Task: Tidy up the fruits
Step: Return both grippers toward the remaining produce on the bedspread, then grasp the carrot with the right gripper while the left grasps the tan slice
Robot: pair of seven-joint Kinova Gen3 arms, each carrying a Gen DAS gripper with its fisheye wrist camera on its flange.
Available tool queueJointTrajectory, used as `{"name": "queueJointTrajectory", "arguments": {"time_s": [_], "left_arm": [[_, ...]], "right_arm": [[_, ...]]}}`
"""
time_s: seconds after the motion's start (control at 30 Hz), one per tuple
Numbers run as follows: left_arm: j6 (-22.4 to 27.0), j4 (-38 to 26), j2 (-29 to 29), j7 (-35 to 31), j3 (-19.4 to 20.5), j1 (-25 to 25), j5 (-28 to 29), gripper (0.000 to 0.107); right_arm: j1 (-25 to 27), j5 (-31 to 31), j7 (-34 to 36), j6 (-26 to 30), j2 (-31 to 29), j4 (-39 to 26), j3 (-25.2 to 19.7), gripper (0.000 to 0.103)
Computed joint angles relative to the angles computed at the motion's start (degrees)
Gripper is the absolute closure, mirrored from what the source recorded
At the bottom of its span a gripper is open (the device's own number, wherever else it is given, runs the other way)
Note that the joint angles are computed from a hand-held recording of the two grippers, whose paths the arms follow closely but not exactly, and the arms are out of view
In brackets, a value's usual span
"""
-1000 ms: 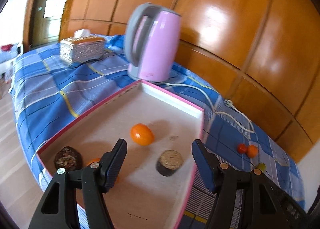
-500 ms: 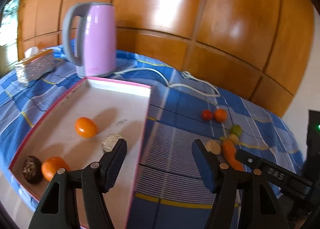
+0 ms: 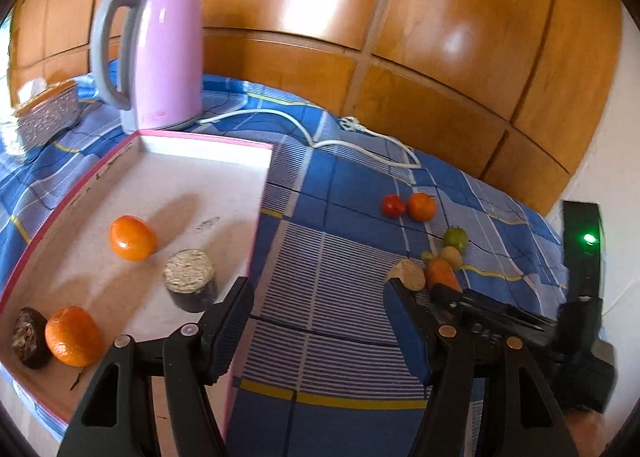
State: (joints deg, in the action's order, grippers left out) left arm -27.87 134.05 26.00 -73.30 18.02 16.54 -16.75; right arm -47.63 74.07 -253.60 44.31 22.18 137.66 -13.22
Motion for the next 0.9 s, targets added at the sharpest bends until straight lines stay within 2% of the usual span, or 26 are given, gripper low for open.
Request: {"name": "queueJointTrajectory", "arguments": {"time_s": [0.07, 0.1, 0.33, 0.53, 0.67, 0.8, 0.9], "left_arm": [[0.4, -0.2, 0.0, -1.1, -0.4, 1.0, 0.1, 0.04], [0.6, -0.4, 0.1, -1.5, -0.3, 1.2, -0.2, 0.04], [3.7, -2.6, 1.2, -2.5, 1.0, 1.4, -1.0, 0.048], [6.9, -5.4, 2.7, -4.9, 1.9, 2.9, -0.7, 0.051], [7.3, -6.5, 3.5, -7.1, 2.6, 3.9, -0.7, 0.051], [8.6, -8.3, 4.3, -9.4, 1.4, 6.6, 1.5, 0.053], [11.0, -10.3, 5.6, -8.8, 4.2, 4.2, 0.8, 0.053]], "right_arm": [[-0.7, -0.1, 1.1, -0.5, 0.1, -0.2, 0.9, 0.072], [-0.2, -0.1, 1.1, 0.4, 0.3, -0.4, -0.1, 0.072], [-0.9, -3.5, 1.1, 0.8, -0.3, -0.4, 0.2, 0.075], [-1.7, -5.0, -4.9, -0.4, -2.1, 1.9, 0.1, 0.075], [-1.4, -3.4, -7.5, -1.4, -2.7, 2.9, 0.1, 0.075], [-0.8, -2.2, -8.8, -2.2, -2.8, 3.4, -0.2, 0.074], [-0.4, -0.1, -11.4, -2.5, -2.8, 4.3, -0.6, 0.074]]}}
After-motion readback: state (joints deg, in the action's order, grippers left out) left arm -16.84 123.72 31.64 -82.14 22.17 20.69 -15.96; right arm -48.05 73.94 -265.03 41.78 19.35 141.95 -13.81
